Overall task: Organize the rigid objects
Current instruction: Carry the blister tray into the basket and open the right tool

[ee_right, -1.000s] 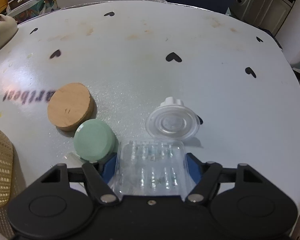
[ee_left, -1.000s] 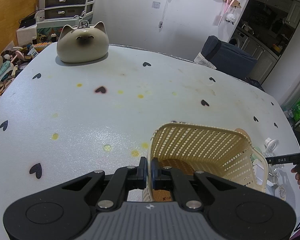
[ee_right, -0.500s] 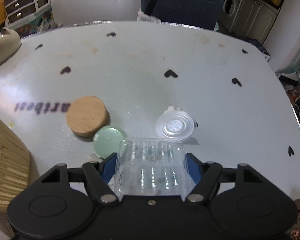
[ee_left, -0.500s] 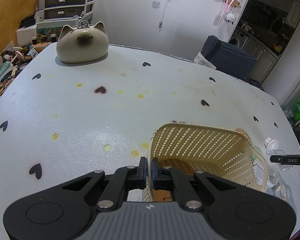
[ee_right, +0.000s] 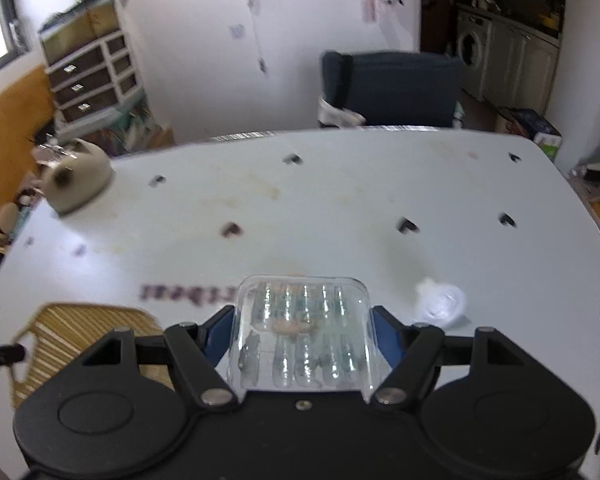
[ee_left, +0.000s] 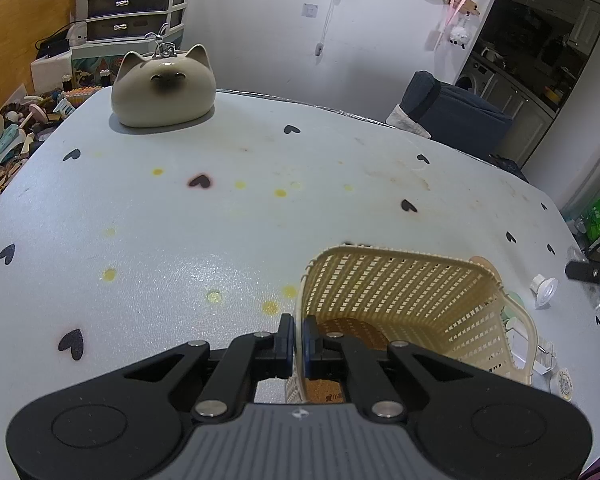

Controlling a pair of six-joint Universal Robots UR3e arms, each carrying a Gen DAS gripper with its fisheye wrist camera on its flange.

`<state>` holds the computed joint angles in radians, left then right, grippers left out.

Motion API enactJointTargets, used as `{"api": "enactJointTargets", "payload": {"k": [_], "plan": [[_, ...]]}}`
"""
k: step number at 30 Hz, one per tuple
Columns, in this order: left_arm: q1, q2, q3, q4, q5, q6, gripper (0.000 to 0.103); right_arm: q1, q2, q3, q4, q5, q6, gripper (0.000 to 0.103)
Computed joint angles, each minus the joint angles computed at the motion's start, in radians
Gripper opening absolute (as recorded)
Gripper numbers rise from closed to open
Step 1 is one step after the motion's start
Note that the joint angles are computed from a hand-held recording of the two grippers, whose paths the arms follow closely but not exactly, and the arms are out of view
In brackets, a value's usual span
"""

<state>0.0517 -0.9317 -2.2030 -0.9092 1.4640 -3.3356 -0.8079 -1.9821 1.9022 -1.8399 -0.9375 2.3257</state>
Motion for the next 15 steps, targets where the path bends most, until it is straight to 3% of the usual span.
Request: {"api": "enactJointTargets", "payload": {"k": [15], "plan": [[-0.005,-0.006,0.004,0.003,0.004,-0.002,0.004,0.253,0.014,0.007,-0.054,0.008,0.146,0.073]]}}
